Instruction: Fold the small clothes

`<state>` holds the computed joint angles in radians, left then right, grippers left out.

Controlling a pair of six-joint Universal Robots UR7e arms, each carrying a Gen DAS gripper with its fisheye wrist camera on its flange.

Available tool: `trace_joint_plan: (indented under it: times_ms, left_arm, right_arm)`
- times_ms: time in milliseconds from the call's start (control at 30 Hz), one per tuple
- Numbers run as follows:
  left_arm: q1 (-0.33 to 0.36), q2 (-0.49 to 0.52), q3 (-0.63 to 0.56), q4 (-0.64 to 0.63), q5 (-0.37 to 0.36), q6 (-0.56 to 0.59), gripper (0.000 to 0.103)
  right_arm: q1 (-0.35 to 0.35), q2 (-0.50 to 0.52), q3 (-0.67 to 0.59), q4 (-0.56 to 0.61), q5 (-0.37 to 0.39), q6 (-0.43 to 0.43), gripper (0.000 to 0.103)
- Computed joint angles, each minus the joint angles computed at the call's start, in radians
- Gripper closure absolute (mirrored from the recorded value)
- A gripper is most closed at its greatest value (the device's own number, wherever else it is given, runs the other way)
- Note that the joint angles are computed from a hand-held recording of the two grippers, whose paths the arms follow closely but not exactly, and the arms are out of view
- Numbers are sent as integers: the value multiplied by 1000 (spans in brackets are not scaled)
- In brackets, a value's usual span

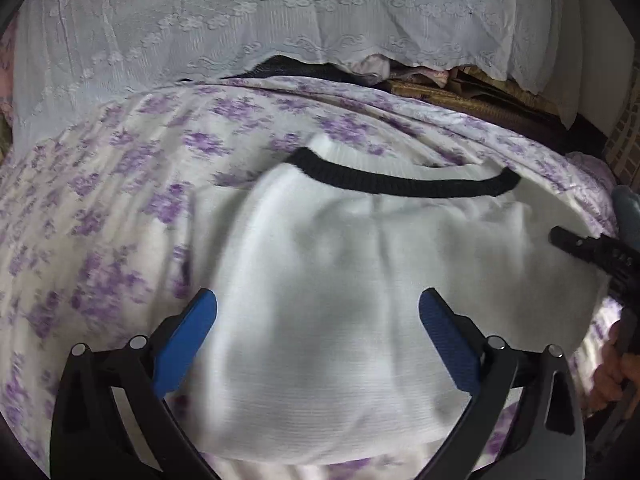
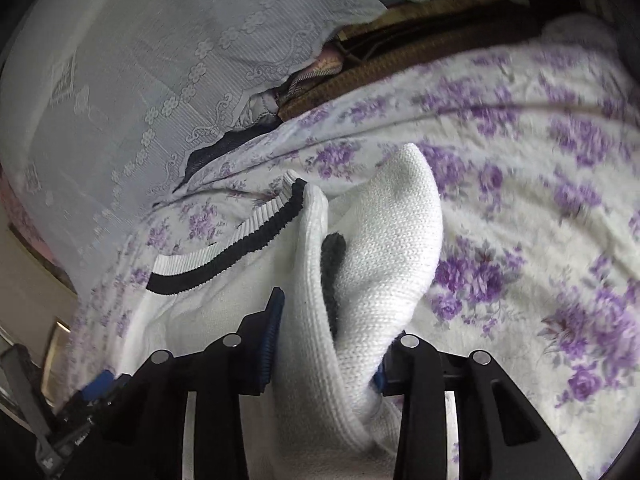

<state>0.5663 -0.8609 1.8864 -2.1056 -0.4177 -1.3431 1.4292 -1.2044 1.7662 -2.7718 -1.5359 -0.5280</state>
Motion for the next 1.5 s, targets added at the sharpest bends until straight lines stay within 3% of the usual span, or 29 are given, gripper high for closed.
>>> trace_joint_plan:
  times_ms: [100, 267, 467, 633, 933, 1133, 1333, 1500]
  left_arm:
    - [14, -48, 25, 131, 1, -106, 4]
    - [47, -118, 127, -142, -65, -44, 4]
    - [40, -109, 114, -103, -47, -48, 4]
    - [35, -101, 107, -103, -38, -26, 4]
    - [31, -119, 108, -82, -4, -21, 4]
    - [58, -154, 125, -104, -22, -21, 4]
    - [111, -148, 76, 3, -9, -33, 4]
    - [149, -97, -14, 25, -4, 89, 4]
  right_arm:
    - [45, -4, 32, -89, -69, -44, 67]
    - [95, 0, 54, -171, -126, -66, 69]
    - [145, 17, 84, -268, -195, -60, 72]
    - [188, 46, 115, -383, -271, -123, 73]
    - [250, 31, 151, -386, -272, -139, 74]
    - [315, 33, 168, -342, -276, -118, 74]
    - [382, 60, 216, -353, -295, -144, 75]
    - [413, 62, 237, -337, -315, -159, 75]
